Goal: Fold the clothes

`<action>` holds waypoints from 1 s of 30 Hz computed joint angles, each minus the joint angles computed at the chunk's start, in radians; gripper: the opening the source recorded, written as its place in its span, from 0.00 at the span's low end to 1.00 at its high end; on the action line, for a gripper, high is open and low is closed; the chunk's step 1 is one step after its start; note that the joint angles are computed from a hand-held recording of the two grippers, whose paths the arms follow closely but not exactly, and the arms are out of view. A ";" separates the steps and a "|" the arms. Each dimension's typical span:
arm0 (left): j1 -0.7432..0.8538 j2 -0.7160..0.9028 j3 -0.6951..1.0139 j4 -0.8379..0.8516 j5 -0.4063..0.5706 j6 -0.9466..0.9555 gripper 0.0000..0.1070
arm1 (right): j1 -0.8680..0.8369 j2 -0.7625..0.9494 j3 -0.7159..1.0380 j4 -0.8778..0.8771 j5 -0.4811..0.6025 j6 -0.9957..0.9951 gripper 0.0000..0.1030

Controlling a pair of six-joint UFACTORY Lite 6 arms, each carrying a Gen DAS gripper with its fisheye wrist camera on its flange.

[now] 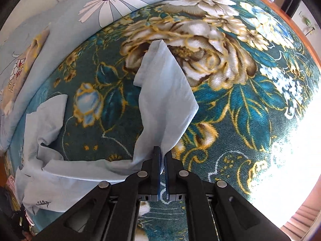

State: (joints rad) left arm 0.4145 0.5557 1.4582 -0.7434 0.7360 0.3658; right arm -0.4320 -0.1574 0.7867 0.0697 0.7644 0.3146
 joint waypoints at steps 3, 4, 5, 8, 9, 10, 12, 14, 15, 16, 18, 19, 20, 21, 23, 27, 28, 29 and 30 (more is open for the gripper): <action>0.003 0.010 0.005 0.008 0.008 -0.023 0.05 | 0.083 -0.036 0.072 -0.077 0.116 0.027 0.20; 0.003 0.015 0.007 0.012 0.011 -0.032 0.05 | 0.131 -0.059 0.081 -0.133 0.132 0.064 0.26; -0.001 0.019 0.011 0.022 0.012 -0.042 0.06 | 0.182 -0.080 0.089 -0.192 0.147 0.105 0.34; -0.013 0.032 0.024 0.052 0.017 -0.070 0.07 | 0.328 -0.063 0.131 -0.272 0.127 0.142 0.35; -0.017 0.037 0.028 0.062 0.018 -0.080 0.07 | 0.362 -0.010 0.160 -0.242 0.095 0.104 0.35; -0.021 0.041 0.032 0.072 0.020 -0.089 0.07 | 0.400 0.028 0.172 -0.191 0.063 0.057 0.35; -0.025 0.031 0.033 0.075 0.023 -0.082 0.13 | 0.488 0.113 0.193 -0.109 -0.001 -0.005 0.35; -0.011 0.014 0.025 0.030 0.039 -0.047 0.30 | 0.572 0.216 0.238 -0.052 -0.053 -0.044 0.35; 0.001 0.007 0.023 -0.001 0.053 -0.023 0.46 | 0.613 0.260 0.260 -0.042 -0.069 -0.049 0.35; 0.015 0.004 0.028 -0.040 0.078 0.013 0.52 | 0.642 0.302 0.287 -0.049 -0.081 -0.056 0.35; 0.035 0.001 0.044 -0.095 0.114 0.070 0.59 | 0.678 0.382 0.338 -0.125 -0.091 -0.033 0.35; 0.039 0.001 0.055 -0.113 0.124 0.090 0.60 | 0.679 0.407 0.353 -0.141 -0.092 -0.034 0.35; 0.029 0.017 0.085 -0.096 0.127 0.081 0.62 | 0.678 0.430 0.366 -0.152 -0.092 -0.037 0.35; 0.005 0.049 0.134 -0.054 0.127 0.060 0.62 | 0.676 0.453 0.380 -0.163 -0.092 -0.041 0.35; -0.040 0.118 0.243 0.032 0.137 0.017 0.62 | 0.655 0.471 0.385 -0.132 -0.096 -0.076 0.35; -0.138 0.272 0.445 0.162 0.194 0.018 0.62 | 0.637 0.465 0.365 -0.096 -0.112 -0.110 0.26; -0.158 0.315 0.503 0.190 0.217 0.018 0.62 | 0.630 0.466 0.360 -0.093 -0.116 -0.121 0.22; -0.177 0.354 0.554 0.213 0.234 0.023 0.62 | 0.621 0.468 0.356 -0.091 -0.120 -0.134 0.16; -0.185 0.365 0.562 0.223 0.249 0.034 0.62 | 0.615 0.462 0.347 -0.069 -0.123 -0.154 0.10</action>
State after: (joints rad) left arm 0.2298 0.9211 2.0202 -0.5200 0.9850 0.4000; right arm 0.1832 0.3049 1.1340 0.0003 0.6414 0.1608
